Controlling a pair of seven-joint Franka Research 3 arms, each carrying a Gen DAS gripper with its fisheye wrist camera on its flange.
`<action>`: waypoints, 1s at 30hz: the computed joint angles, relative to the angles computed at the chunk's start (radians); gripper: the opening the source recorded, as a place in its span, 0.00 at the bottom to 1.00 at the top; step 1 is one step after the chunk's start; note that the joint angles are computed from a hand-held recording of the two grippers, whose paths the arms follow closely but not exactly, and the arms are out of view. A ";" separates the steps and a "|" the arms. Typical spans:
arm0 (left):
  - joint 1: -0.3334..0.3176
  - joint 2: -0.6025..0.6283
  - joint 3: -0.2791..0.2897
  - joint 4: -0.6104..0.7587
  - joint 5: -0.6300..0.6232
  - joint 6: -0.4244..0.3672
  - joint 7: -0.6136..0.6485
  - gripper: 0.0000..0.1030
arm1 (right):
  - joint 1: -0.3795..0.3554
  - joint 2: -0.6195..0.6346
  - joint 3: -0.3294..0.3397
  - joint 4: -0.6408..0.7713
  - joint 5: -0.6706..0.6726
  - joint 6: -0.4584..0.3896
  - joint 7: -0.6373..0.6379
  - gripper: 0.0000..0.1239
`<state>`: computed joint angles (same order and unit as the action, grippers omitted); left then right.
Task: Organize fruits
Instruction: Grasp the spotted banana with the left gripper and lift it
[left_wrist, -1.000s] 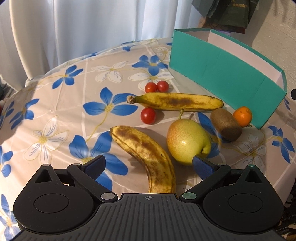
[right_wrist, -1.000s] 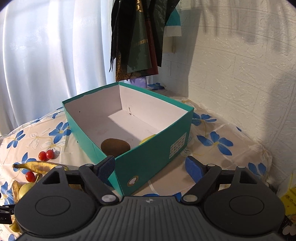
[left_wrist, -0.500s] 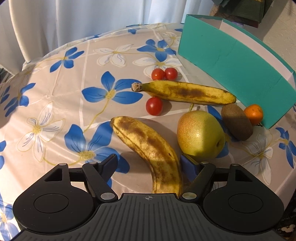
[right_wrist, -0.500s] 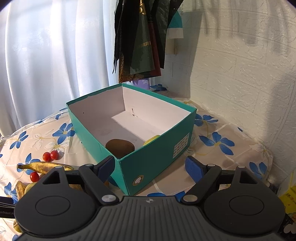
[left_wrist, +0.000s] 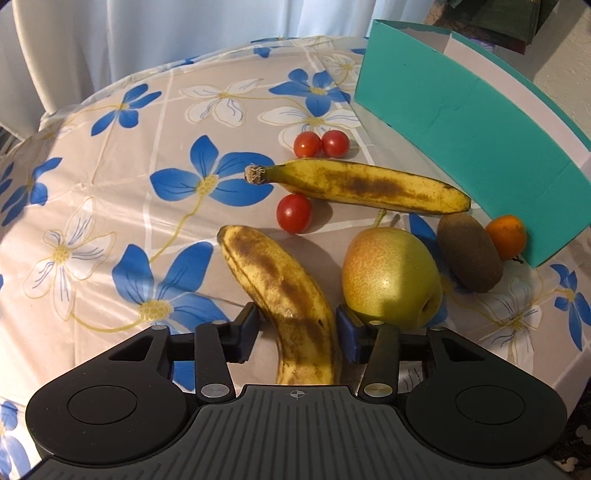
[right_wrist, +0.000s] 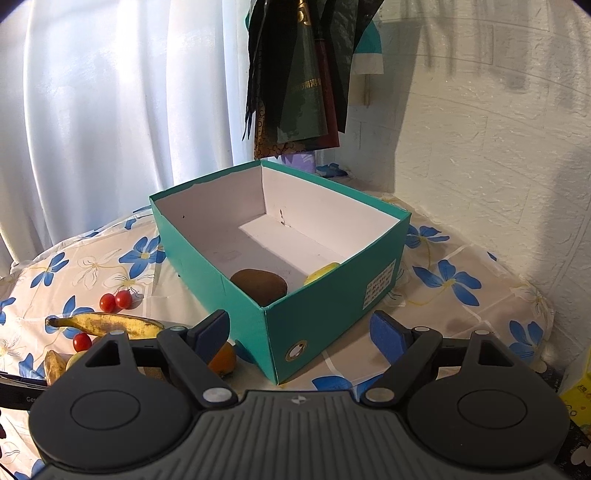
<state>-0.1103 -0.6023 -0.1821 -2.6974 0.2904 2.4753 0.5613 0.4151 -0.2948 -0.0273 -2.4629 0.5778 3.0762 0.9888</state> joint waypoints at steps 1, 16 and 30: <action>-0.001 -0.001 -0.001 0.000 -0.001 0.000 -0.001 0.43 | 0.009 -0.002 -0.005 -0.001 0.005 -0.001 -0.007 0.68; -0.041 -0.177 0.005 -0.058 -0.050 -0.057 0.016 0.39 | 0.087 -0.041 -0.023 -0.014 0.069 -0.095 -0.152 0.67; -0.034 -0.348 -0.020 -0.081 -0.012 -0.173 -0.058 0.39 | 0.118 -0.032 0.045 0.004 0.162 -0.269 -0.335 0.64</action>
